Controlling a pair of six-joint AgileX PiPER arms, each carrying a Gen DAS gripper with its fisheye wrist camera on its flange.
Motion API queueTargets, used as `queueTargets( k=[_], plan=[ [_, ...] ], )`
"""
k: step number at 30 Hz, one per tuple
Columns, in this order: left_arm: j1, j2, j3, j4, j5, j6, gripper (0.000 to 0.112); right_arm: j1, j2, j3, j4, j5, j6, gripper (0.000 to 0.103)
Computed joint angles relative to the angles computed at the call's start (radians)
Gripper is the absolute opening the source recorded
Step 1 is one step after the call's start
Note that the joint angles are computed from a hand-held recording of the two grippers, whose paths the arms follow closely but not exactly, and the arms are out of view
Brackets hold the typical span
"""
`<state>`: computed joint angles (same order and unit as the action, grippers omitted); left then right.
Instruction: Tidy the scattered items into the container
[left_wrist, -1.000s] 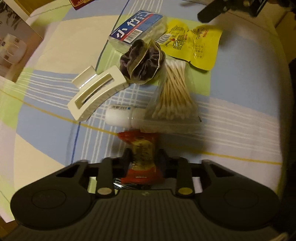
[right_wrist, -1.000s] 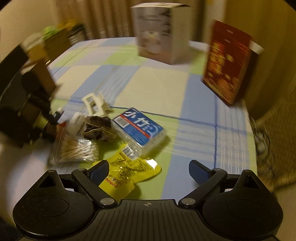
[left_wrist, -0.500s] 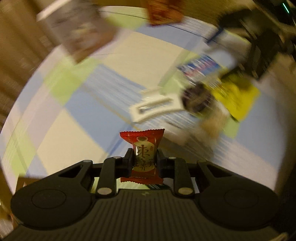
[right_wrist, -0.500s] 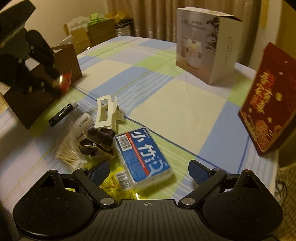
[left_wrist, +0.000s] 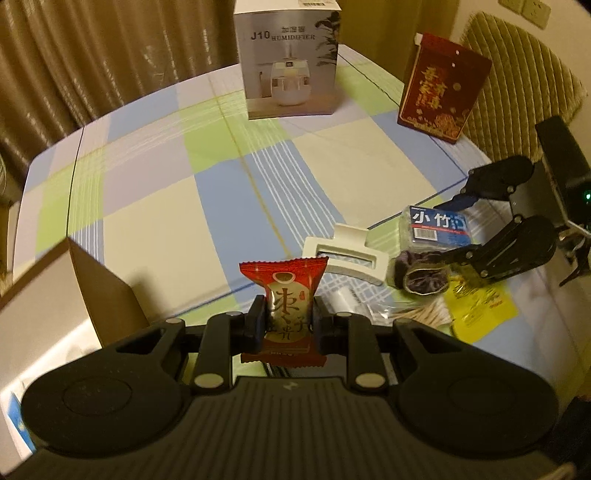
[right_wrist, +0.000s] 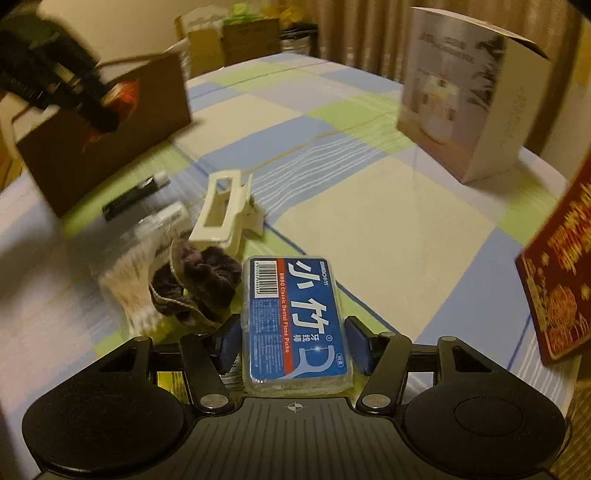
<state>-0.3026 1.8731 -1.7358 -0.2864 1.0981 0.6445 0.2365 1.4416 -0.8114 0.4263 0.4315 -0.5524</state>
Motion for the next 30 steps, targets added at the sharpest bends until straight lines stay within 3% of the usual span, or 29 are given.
queueTargets(
  k=[9,15,20,30],
  plan=[
    [0.047,-0.092,0.076,-0.070,-0.031,-0.015,0.021,0.017,-0.202,0.021,-0.067,0.031,0.449,0.061],
    [0.097,-0.161,0.125,-0.121,-0.039,0.024,0.021,0.078,-0.282,0.000,-0.041,0.029,0.637,0.061],
    [0.170,-0.216,0.157,-0.161,-0.040,0.069,0.021,0.178,-0.277,-0.058,-0.082,0.004,0.778,0.061],
    [0.390,-0.297,0.200,-0.244,0.002,0.203,0.021,0.442,-0.128,-0.228,-0.445,-0.057,1.209,0.061]
  ],
)
